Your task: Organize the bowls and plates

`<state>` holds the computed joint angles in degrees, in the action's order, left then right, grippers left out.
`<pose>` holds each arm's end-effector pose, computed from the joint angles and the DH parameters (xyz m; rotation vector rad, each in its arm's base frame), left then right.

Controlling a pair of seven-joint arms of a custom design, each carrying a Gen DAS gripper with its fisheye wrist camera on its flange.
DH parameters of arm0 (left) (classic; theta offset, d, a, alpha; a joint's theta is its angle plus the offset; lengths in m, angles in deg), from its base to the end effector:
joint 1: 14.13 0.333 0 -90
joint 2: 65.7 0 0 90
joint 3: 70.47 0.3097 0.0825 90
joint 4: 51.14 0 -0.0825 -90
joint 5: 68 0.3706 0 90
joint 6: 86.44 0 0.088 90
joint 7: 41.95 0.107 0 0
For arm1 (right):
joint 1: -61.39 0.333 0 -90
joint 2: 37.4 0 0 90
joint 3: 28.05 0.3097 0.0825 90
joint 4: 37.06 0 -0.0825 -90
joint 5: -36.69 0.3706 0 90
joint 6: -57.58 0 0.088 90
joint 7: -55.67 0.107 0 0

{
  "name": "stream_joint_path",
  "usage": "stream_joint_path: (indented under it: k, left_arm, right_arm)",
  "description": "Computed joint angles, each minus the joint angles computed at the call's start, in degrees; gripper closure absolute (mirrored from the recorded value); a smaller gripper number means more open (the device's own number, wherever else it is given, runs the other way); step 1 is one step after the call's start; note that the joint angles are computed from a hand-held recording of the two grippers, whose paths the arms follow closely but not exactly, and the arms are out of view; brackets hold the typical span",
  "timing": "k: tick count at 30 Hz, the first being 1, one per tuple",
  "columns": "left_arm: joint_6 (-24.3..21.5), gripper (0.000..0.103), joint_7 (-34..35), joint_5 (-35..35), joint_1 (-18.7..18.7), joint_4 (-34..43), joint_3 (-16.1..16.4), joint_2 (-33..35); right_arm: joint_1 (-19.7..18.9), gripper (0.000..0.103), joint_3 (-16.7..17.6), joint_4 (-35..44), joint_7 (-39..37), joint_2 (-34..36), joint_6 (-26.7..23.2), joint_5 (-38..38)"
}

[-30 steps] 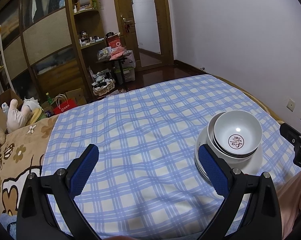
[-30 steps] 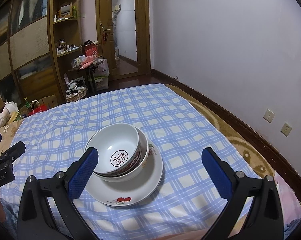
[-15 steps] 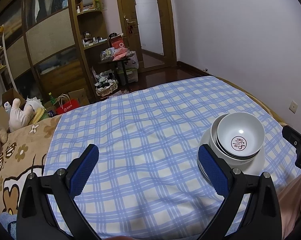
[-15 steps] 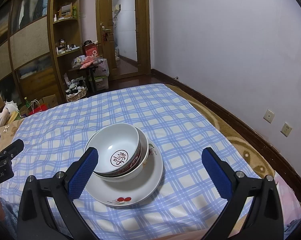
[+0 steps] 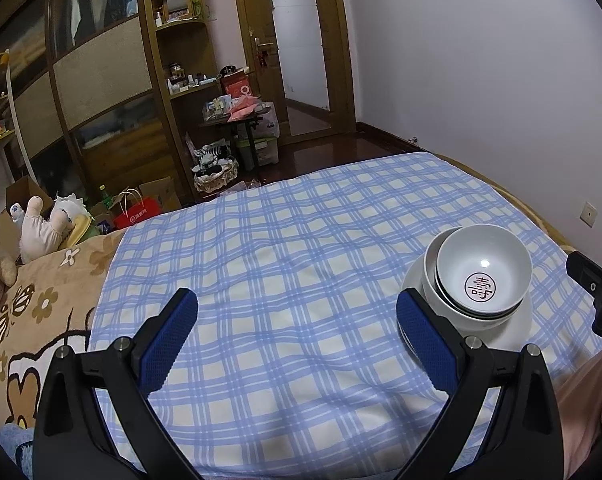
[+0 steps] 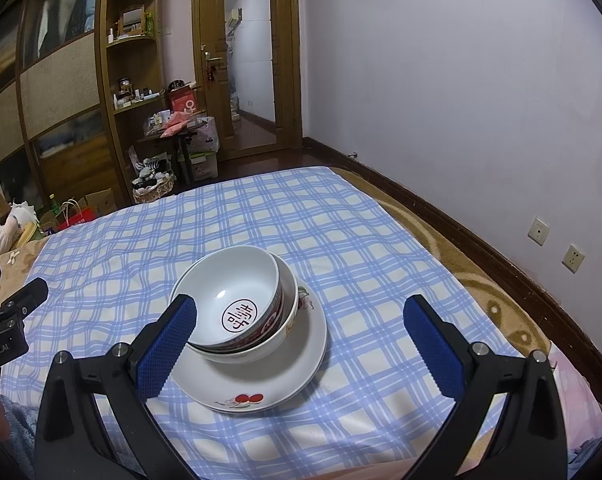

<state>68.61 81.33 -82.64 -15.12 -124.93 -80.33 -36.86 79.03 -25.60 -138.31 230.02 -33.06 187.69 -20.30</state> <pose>0.7324 -0.0956 0.5704 -1.1796 2.0556 -0.9416 0.5826 0.1898 0.5656 -1.1186 2.1595 -1.0782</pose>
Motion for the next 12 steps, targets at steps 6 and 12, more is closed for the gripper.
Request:
stream_joint_path:
  k: [6, 12]
  left_arm:
    - [0.12, 0.005, -0.20, 0.15, -0.01, -0.15, 0.11, -0.07]
    - [0.02, 0.005, -0.20, 0.16, 0.00, -0.09, 0.04, -0.04]
  right_arm:
    - [0.04, 0.000, -0.02, 0.04, -0.03, 0.00, -0.08, -0.01]
    - [0.06, 0.000, 0.00, -0.03, 0.08, -0.10, -0.21, 0.15]
